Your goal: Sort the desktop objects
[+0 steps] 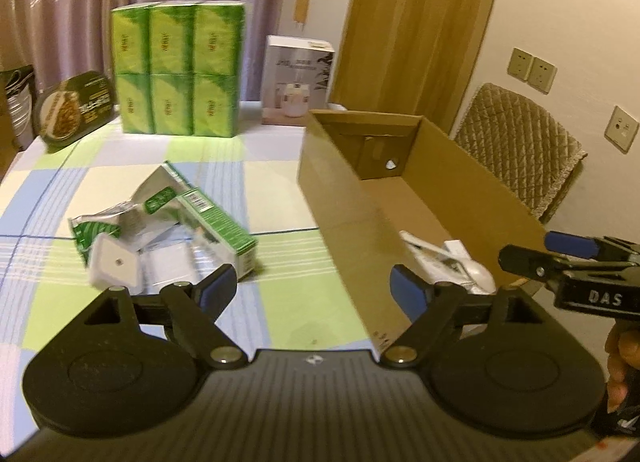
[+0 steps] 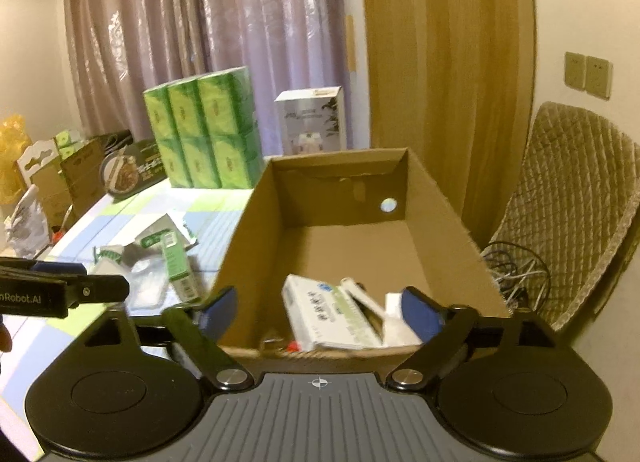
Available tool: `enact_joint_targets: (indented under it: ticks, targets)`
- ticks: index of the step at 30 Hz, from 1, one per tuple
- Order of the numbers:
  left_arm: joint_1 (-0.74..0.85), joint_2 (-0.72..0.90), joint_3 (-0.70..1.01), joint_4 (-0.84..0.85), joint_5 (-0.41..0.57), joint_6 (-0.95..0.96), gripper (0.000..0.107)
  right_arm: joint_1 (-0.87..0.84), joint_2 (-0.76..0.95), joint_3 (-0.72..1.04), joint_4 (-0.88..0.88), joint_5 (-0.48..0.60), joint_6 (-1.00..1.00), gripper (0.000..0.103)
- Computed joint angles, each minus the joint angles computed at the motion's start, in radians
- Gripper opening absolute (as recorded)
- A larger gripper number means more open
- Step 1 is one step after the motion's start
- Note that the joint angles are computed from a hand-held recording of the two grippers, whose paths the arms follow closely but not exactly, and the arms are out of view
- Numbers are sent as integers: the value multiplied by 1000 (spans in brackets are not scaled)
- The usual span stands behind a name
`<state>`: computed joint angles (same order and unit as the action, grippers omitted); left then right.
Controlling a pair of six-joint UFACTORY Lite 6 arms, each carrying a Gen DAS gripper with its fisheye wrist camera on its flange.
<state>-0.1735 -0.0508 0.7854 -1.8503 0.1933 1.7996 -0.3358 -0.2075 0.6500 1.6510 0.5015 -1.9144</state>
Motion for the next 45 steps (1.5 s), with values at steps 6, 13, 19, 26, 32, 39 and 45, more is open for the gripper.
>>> enact_joint_targets:
  ticks: [6,13,19,26,32,39,45]
  targets:
    - [105,-62,-53,176,31,-138,84,72,-56,-40,-42,-37,66,101]
    - [216,-115,-90,387,81,-287,89,158,-106,-73,-59,-84,135,101]
    - [296,-145,-118,485,122,-328,91,239,-143,-88,-79,-123,187,101]
    - [378,-156,-145,529,145,-307,96,313,-170,-102,-63,-150,204,101]
    - [451,-142,-146,529,164,-265,97,386,-193,-123,18,-170,154,101]
    - [531,-106,-111,505,190,-195,98,492,-150,-105,159,-214,36,101]
    - [589,-46,-63,494,219,-148,98,576,-93,-80,359,-239,-155,101]
